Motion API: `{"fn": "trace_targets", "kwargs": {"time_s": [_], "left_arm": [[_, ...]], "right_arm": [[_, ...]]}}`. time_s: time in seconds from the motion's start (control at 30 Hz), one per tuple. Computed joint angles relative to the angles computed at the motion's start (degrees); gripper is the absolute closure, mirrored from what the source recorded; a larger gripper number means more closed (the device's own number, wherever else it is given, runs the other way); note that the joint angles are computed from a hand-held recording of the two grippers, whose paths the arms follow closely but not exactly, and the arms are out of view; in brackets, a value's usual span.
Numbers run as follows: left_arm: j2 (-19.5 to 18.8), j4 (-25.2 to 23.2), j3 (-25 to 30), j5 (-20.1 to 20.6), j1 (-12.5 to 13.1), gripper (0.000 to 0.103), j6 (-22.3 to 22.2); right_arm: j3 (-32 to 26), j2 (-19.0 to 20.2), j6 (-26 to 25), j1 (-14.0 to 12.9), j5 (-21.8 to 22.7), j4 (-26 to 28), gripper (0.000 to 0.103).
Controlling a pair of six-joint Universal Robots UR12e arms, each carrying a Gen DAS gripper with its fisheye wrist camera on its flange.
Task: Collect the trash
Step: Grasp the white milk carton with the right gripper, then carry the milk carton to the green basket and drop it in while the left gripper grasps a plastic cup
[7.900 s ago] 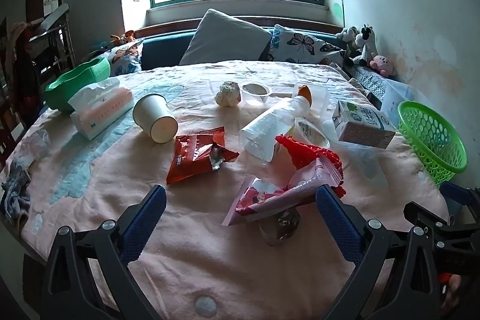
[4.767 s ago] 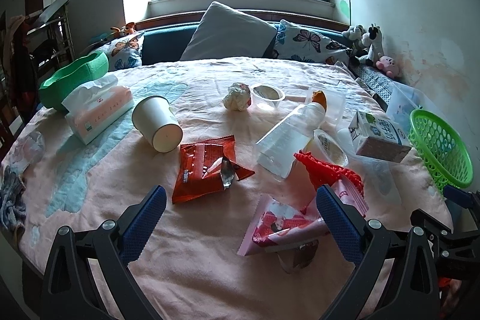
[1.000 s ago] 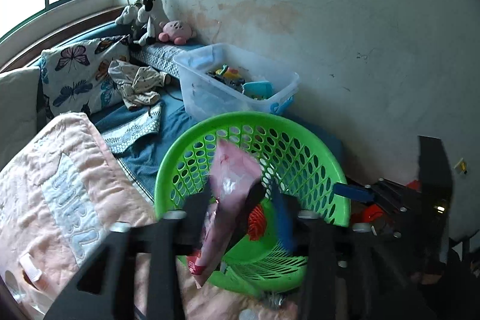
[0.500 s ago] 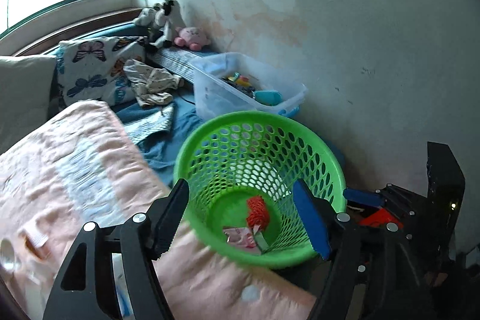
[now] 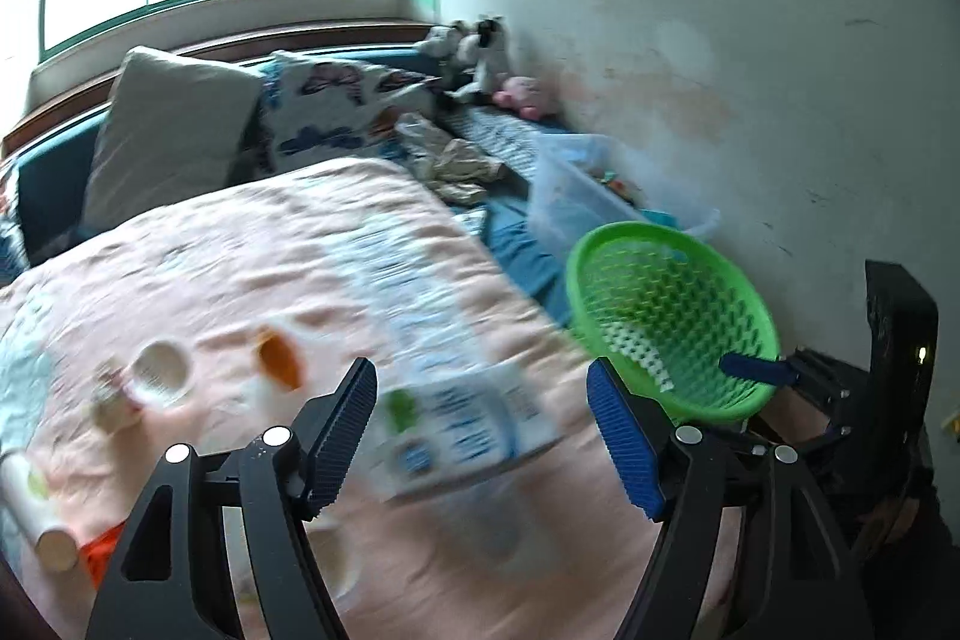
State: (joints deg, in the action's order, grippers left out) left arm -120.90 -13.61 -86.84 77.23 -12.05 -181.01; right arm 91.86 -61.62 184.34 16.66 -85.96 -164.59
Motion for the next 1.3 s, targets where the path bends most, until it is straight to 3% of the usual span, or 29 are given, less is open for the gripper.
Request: {"fn": "trace_targets", "kwargs": {"time_s": [0.1,0.4,0.73,0.97,1.3], "left_arm": [[1.56,1.16,-2.98,1.04,1.28,0.025,-0.38],[4.28,2.00,-8.79,1.37,4.12,0.023,-1.21],[4.50,0.83,-11.03,0.83,4.63,0.020,0.47],[3.84,-1.20,-10.54,0.98,4.10,0.018,4.95],[2.27,-2.32,-9.47,1.58,3.69,0.018,6.19]], "right_arm": [[-2.68,1.40,-4.72,0.80,2.14,2.52,0.017],[-12.86,6.68,-24.86,2.73,5.44,14.55,0.015],[-21.98,12.17,-39.93,4.09,4.25,24.66,0.013],[-25.37,14.33,-42.56,4.37,3.31,28.52,0.014],[-20.78,11.81,-37.19,4.20,1.54,22.80,0.018]]}}
